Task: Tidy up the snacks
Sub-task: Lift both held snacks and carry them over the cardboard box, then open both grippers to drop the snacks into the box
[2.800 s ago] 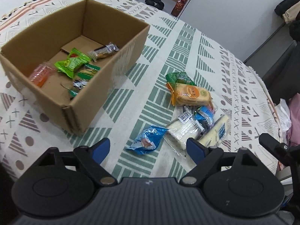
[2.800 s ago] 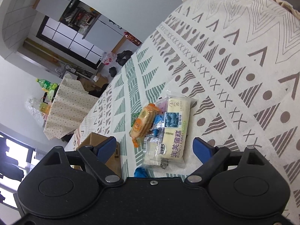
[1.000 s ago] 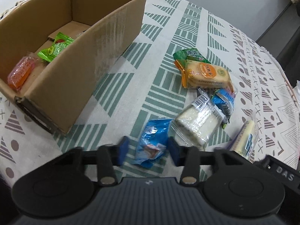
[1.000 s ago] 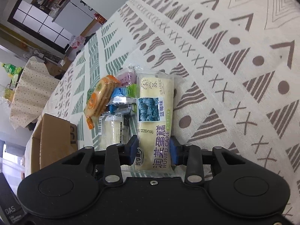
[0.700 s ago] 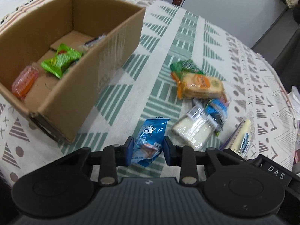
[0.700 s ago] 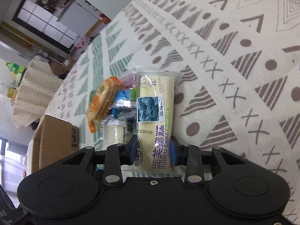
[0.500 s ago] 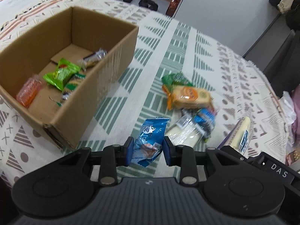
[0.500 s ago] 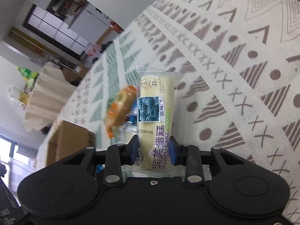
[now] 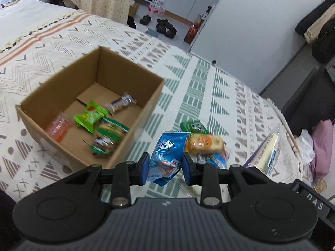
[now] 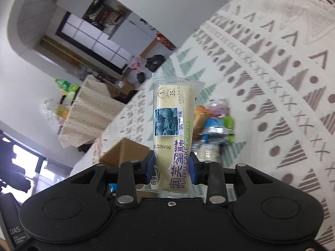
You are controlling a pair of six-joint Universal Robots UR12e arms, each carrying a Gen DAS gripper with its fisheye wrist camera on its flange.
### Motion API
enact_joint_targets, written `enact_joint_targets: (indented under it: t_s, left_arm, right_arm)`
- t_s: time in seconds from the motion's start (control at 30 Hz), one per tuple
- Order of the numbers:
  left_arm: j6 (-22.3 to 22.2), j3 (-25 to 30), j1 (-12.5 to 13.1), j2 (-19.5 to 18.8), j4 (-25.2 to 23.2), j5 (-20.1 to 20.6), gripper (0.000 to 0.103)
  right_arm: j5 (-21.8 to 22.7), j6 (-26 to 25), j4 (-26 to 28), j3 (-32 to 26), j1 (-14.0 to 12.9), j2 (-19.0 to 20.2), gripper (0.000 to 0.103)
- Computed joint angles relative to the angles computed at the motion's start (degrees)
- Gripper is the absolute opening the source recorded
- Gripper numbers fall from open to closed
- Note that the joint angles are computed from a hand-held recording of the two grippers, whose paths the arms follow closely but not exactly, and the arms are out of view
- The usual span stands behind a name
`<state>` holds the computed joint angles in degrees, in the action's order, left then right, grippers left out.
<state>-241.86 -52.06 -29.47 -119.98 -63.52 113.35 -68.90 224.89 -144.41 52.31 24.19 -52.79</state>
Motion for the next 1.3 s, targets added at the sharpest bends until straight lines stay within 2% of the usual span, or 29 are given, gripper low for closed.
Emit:
enact_joint_targets:
  t_s: [0.23, 0.77, 1.1, 1.23, 1.3]
  left_arm:
    - [-0.81, -2.75, 0.43, 2.43, 2.34, 1.49, 0.032]
    - [-1.94, -9.87, 3.08, 7.31, 8.42, 0.32, 0.032]
    - [-3.17, -14.15, 5.77, 9.4, 10.49, -2.61, 0.032]
    - [-3.95, -15.86, 6.83, 10.09, 10.22, -4.93, 0.032]
    - [-4.36, -15.99, 7.46, 10.21, 8.62, -6.63, 0.036]
  right_arm:
    - [1.34, 0.11, -2.38, -1.49, 0.61, 0.51, 0.032]
    - [2.47, -1.76, -3.39, -6.57, 3.0, 3.45, 0.032]
    - [3.88, -4.11, -0.61, -11.4, 4.77, 6.43, 0.032]
    - [4.5, -5.24, 1.6, -13.68, 5.5, 7.85, 0.033]
    - [4.8, -5.88, 2.72, -14.82, 5.84, 8.52, 0.032]
